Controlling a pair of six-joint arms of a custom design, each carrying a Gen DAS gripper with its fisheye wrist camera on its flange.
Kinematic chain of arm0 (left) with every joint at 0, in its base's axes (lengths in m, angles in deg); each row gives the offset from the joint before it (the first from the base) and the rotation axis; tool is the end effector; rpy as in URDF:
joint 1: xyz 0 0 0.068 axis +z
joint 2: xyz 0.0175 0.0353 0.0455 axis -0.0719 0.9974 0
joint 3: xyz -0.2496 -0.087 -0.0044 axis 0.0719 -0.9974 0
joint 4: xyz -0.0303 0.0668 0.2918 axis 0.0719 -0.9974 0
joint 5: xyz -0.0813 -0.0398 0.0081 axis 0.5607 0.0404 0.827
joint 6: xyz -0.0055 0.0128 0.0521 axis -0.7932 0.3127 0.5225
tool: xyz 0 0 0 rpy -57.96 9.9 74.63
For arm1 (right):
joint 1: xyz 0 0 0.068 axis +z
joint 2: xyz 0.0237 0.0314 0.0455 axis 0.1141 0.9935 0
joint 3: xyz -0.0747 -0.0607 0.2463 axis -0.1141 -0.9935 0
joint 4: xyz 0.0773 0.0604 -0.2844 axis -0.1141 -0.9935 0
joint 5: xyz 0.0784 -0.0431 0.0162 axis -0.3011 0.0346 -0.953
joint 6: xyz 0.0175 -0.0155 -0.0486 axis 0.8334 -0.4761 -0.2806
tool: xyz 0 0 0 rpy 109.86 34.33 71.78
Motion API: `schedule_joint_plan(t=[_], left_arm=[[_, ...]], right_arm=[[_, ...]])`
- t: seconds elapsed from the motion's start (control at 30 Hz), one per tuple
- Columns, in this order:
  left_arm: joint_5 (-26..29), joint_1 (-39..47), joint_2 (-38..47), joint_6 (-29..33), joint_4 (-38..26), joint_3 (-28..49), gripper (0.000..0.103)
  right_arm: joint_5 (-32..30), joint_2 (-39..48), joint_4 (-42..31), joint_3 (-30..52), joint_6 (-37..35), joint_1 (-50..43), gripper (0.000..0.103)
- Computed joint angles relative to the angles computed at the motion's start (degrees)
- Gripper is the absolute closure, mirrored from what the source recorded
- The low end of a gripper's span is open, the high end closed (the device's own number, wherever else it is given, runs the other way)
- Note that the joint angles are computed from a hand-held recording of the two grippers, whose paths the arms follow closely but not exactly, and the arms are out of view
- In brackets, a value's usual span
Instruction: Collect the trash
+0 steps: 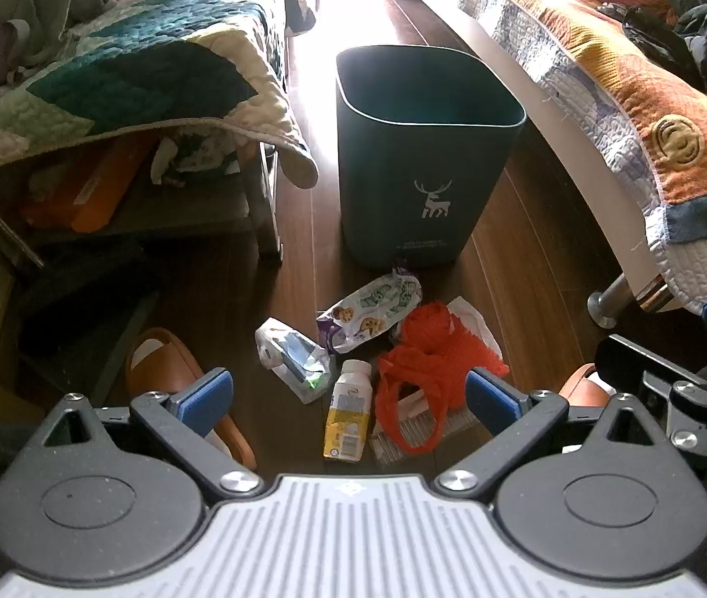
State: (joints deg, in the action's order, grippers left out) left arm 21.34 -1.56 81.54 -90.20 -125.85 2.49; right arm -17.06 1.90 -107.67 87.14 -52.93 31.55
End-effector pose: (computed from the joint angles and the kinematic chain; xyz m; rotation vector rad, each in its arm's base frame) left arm 0.3157 0.0144 0.3516 -0.1201 2.5995 0.0064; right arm 0.3039 0.1383 0.3375 -0.2904 2.2563 0.2023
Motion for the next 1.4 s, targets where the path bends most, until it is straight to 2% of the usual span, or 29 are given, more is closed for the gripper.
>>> schedule_joint_plan(t=[0.4,0.47,0.57,1.4], left_arm=[[-0.5,0.2,4.5,1.0,-0.2,4.8,0.002],[-1.4,-0.5,3.7,1.3,1.6,3.4,0.002],[0.2,-0.4,4.3,1.1,1.0,3.3,0.003],[0.2,0.1,3.1,1.0,1.3,2.0,0.003]], right_arm=[[-1.7,1.8,0.0,1.4,1.2,-1.9,0.001],[-1.5,1.7,0.3,1.2,1.8,-2.0,0.001],[-0.6,1.6,0.6,0.8,1.1,-1.7,0.001],[-1.2,1.3,0.6,0.6,0.3,-1.7,0.001]])
